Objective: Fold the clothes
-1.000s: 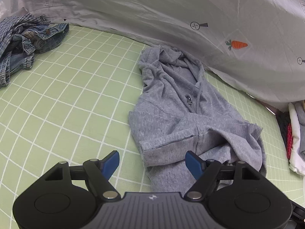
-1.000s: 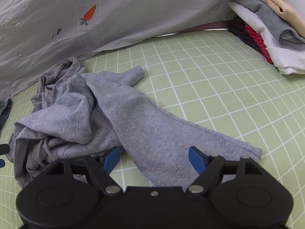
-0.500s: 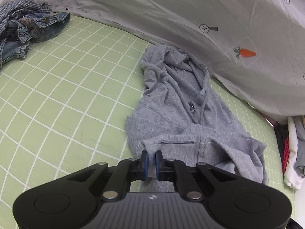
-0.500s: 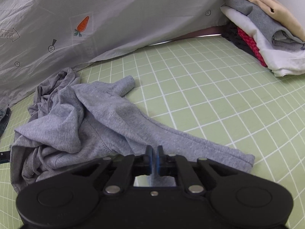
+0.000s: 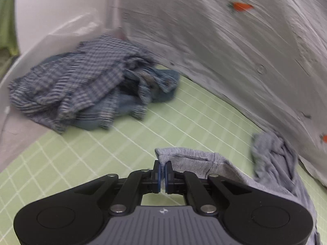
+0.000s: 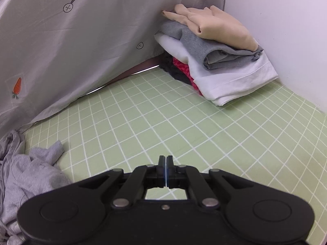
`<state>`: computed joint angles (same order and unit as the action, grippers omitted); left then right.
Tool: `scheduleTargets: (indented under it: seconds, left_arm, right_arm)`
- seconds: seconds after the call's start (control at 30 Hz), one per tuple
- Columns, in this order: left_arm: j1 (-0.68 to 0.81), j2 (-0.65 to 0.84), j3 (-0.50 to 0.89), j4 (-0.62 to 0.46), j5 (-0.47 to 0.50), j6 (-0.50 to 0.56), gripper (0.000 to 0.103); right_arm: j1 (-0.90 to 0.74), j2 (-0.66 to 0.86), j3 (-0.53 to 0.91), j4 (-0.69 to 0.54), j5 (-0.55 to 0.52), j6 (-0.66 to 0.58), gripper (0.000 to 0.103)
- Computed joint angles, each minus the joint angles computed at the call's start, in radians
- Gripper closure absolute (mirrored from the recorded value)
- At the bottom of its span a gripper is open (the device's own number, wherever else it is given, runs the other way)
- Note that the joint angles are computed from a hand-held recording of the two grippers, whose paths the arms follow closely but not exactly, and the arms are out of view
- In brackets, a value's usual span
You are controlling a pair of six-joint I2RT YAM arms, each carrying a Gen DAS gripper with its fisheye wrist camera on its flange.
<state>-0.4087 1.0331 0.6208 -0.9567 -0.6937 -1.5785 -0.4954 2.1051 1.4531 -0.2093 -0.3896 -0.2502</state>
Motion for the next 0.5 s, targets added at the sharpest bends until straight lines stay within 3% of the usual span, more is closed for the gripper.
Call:
scheduleTargets:
  seconds: [0.13,0.2,0.23,0.3,0.37,0.43,0.5]
  left_arm:
    - [0.016,-0.072,-0.027,-0.157,0.021,-0.149,0.098]
    - [-0.035,-0.068,-0.034,-0.19,0.036,-0.212,0.079]
    - [-0.069,-0.05,-0.033,-0.189,0.046,-0.236,0.074]
    - [-0.129,-0.005,-0.029,-0.156,0.071,-0.264,0.06]
    - [-0.186,0.056,-0.019,-0.082,0.09,-0.276,0.054]
    - [-0.238,0.123,-0.008,-0.004,0.105,-0.285,0.046]
    - [-0.274,0.211,0.013,0.079,0.117,-0.27,0.041]
  right_arm:
    - [0.024,-0.021,-0.055,-0.004,0.001,-0.025,0.089]
    - [0.042,-0.039,-0.098,-0.005,-0.007,-0.019,0.077]
    - [0.054,-0.049,-0.117,-0.01,-0.02,-0.01,0.072]
    - [0.075,-0.072,-0.152,-0.016,-0.063,-0.004,0.061]
    - [0.096,-0.085,-0.167,-0.047,-0.126,-0.028,0.055]
    - [0.116,-0.076,-0.145,-0.121,-0.192,-0.08,0.037]
    - [0.139,-0.051,-0.114,-0.192,-0.215,-0.132,0.033]
